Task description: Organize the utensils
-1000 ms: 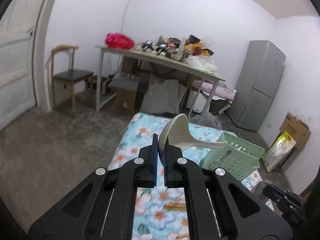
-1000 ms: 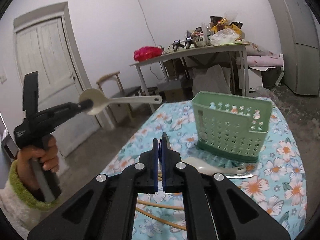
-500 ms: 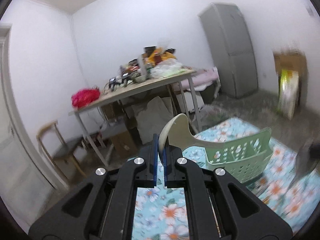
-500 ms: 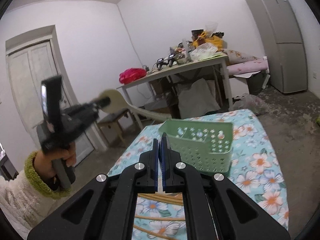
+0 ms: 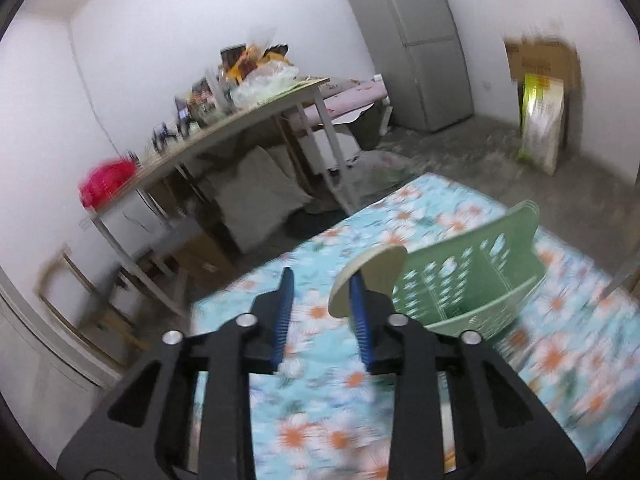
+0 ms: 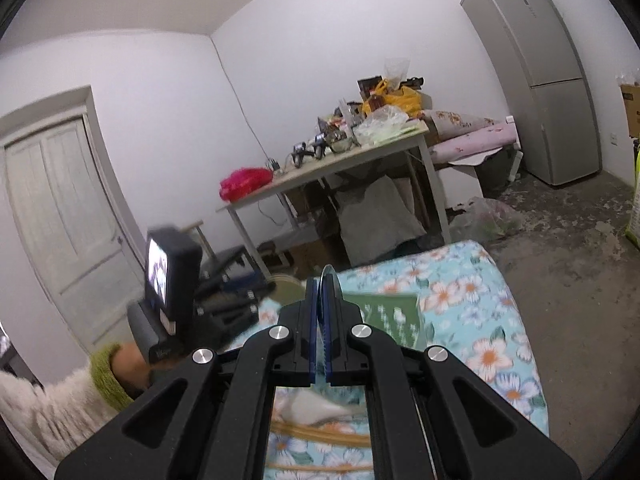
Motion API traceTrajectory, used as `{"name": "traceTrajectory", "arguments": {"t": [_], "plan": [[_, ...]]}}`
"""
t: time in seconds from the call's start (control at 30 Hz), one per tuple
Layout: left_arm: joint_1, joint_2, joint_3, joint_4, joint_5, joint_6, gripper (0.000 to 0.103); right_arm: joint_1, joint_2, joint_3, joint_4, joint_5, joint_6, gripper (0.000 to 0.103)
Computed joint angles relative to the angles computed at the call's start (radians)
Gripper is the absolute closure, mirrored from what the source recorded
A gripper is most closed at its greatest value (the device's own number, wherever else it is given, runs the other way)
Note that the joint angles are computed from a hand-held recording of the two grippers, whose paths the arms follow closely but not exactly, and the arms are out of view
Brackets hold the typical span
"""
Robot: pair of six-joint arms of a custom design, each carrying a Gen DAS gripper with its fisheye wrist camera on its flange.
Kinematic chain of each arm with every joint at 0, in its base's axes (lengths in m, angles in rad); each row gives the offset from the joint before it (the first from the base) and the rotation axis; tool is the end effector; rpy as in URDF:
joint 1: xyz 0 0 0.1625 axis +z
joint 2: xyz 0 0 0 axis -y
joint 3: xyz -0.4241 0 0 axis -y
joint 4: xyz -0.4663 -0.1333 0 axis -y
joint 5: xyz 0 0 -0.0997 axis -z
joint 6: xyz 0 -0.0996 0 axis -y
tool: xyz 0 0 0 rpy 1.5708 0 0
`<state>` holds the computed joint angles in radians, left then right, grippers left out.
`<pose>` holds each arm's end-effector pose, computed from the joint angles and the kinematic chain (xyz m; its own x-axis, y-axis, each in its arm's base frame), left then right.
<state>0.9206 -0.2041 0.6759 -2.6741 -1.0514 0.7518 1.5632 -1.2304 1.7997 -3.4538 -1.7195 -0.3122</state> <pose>-0.4370 -0.8765 0.0256 -0.3006 0.6523 -0.6958 0.9500 0.2697 -0.1576 0.1136 -0.6558 0.3823 -0.9407 0.0654 0.3329 -0.3016 0.2883 -0.9088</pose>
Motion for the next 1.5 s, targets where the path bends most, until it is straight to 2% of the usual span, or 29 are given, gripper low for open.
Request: {"name": "traceTrajectory", "arguments": {"t": [0.17,0.27,0.4,0.57,0.67,0.83,0.97,1.13,1.23,1.3,1.5], "plan": [[0.032,-0.005,-0.041,0.087,-0.123,-0.156,0.074,-0.031,-0.015,-0.046,0.051,0.129,0.046,0.100],[0.050,-0.029,-0.026,0.097,-0.201,-0.250,0.073,-0.051,-0.009,-0.084,0.095,0.191,0.076,0.100],[0.065,-0.041,-0.024,0.093,-0.236,-0.308,0.073,-0.074,0.010,-0.128,0.144,0.257,0.116,0.100],[0.081,-0.091,0.046,0.055,-0.263,-0.352,0.073,-0.110,0.052,-0.175,0.167,0.366,0.153,0.100],[0.089,-0.139,0.119,0.032,-0.270,-0.371,0.073,-0.132,0.094,-0.210,0.161,0.397,0.151,0.100],[0.106,-0.212,0.241,-0.008,-0.258,-0.407,0.072,-0.175,0.152,-0.254,0.203,0.388,0.151,0.100],[0.125,-0.261,0.331,-0.020,-0.249,-0.448,0.071,-0.185,0.170,-0.264,0.245,0.281,0.126,0.097],[0.143,-0.296,0.392,-0.033,-0.238,-0.505,0.067,-0.164,0.160,-0.241,0.183,0.187,0.064,0.095],[0.149,-0.303,0.406,-0.034,-0.230,-0.528,0.067,-0.146,0.156,-0.236,0.141,0.134,0.029,0.084],[0.150,-0.307,0.412,-0.033,-0.225,-0.539,0.067,-0.138,0.155,-0.233,0.114,0.111,0.015,0.078],[0.154,-0.313,0.420,-0.041,-0.217,-0.551,0.066,-0.127,0.135,-0.195,0.049,0.090,0.014,0.076]]}}
